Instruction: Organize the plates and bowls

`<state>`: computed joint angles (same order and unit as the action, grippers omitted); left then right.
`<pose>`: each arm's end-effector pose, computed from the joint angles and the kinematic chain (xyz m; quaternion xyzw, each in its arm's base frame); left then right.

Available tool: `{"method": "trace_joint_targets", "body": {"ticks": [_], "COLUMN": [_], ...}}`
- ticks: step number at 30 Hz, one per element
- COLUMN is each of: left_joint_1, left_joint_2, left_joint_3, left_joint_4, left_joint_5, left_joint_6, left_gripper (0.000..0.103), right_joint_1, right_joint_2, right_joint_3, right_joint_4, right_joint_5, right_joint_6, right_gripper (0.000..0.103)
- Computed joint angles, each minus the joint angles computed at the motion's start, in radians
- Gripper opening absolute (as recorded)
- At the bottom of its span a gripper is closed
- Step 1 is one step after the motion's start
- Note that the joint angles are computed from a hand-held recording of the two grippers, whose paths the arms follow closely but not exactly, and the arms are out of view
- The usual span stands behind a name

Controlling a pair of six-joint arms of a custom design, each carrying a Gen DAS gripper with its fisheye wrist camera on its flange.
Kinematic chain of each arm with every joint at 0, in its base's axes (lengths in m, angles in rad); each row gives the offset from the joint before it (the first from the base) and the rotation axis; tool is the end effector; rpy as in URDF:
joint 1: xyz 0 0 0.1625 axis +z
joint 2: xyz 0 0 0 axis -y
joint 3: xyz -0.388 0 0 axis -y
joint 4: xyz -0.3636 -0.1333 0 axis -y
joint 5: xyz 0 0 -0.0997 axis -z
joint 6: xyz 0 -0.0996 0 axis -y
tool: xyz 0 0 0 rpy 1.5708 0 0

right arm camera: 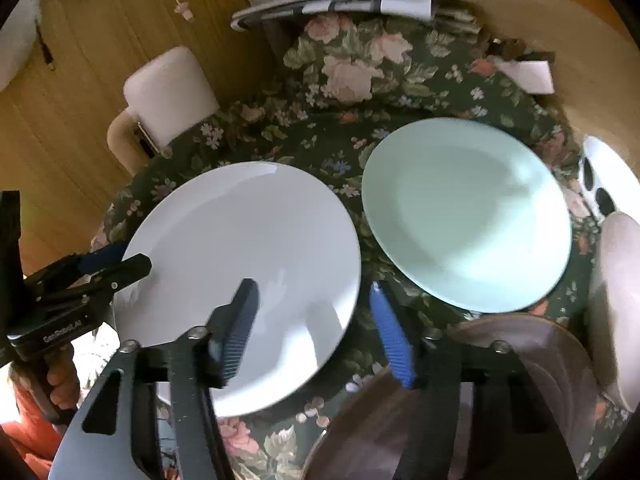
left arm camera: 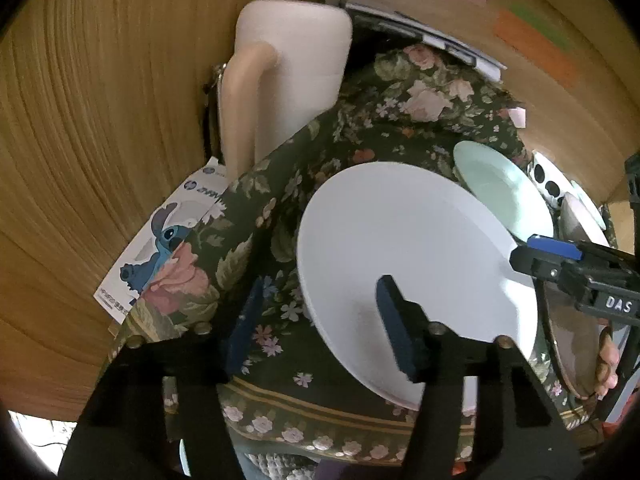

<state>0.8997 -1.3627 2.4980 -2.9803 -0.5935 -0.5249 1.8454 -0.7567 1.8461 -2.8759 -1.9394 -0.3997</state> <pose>-0.0452 -0.4041 0.1858 -0.0001 0.8770 -0.3615 0.3164 0.2477 -0.5201 0.0372 0.3047 -0.9289 0.0942 0.1885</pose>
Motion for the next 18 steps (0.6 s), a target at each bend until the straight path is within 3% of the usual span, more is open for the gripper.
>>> {"method": "trace_joint_targets", "body": {"ticks": [7,15,18], "left_joint_1": [0.033,0.050,0.043], "left_joint_2": [0.008,0.025,0.040], "left_joint_3": [-0.015,-0.027,-0.034], "left_joint_4": [-0.029,-0.068,-0.065], "left_joint_5": [-0.053,-0.108,-0.092], "left_joint_6": [0.038,0.082,0.075], "left_gripper": [0.037,0.034,0.034], "right_joint_1": [-0.017,-0.006,-0.007], "right_joint_2": [0.022,0.046,0.050], "right_joint_3": [-0.064,-0.090,-0.085], "right_joint_4": [0.104,0.124,0.110], "right_joint_5": [0.000,-0.026,-0.029], "right_joint_6": [0.057,0.050,0.045], "right_gripper": [0.035,0.034,0.034]}}
